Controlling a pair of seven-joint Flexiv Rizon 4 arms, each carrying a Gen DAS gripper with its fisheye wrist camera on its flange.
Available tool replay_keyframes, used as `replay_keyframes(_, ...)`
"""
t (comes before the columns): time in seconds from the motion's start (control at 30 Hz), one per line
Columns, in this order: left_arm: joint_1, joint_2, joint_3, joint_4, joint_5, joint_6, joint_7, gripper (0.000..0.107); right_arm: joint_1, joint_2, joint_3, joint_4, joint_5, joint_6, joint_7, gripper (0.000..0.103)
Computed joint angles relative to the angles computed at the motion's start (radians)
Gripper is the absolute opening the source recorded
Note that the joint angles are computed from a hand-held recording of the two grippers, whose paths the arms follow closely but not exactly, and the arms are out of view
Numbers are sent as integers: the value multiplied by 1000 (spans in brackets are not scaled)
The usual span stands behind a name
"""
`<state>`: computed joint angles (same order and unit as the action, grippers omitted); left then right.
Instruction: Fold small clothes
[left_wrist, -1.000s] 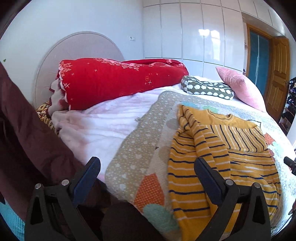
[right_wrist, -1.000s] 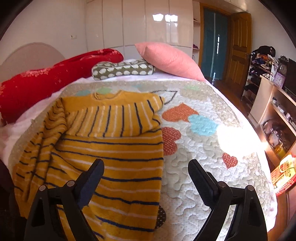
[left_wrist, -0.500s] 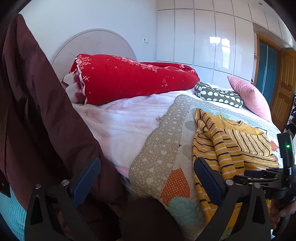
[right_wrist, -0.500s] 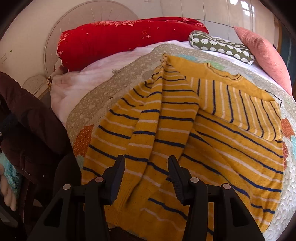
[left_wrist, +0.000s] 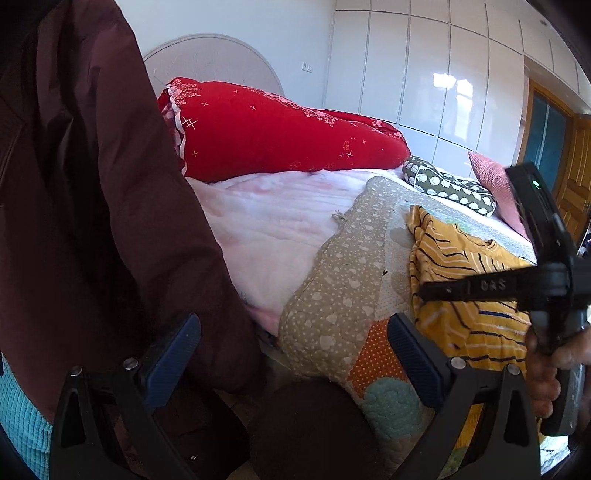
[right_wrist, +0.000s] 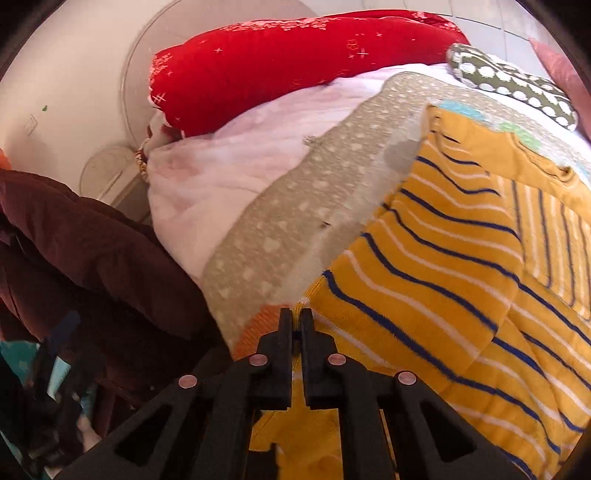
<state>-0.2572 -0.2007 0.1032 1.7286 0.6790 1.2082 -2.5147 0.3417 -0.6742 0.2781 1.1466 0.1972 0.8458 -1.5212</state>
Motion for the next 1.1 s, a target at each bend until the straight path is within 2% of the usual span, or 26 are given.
replay_keyframes(0.13,11,0,-7,13,-27,7,32,101,11,-134,77,-245,74,-140,-50,6)
replay_keyframes(0.2,10,-2,-10,15,-36,4,52,101,40,-157,48,-293,77,-172,-18,7)
replay_keyframes(0.27,6,-2,-10,14,-35,6,61,101,33,-148,43,-278,103,-166,-20,9)
replay_keyframes(0.3,5,-4,-10,12,-36,7,65,101,25,-127,33,-242,110,-140,-23,14)
replay_keyframes(0.33,2,-6,-11,9,-37,7,68,101,19,-96,14,-187,105,-101,-25,24)
replay_keyframes(0.43,-4,-21,-17,-4,-51,14,80,101,3,-7,-62,-13,48,45,18,38)
replay_keyframes(0.53,-2,-51,-39,-16,-120,32,145,101,25,45,-188,113,-122,109,143,38)
replay_keyframes(0.6,-12,-70,-45,-30,-157,35,190,101,30,54,-234,152,-215,127,188,38)
replay_keyframes(0.83,-74,-122,-18,-94,-184,4,265,101,-12,-25,-196,82,-351,78,174,38)
replay_keyframes(0.97,-75,-147,-17,-106,-229,-16,300,101,11,-97,-223,21,-431,67,171,38)
replay_keyframes(1.1,-74,-164,-18,-112,-276,-33,340,101,17,-191,-229,-114,-457,27,185,38)
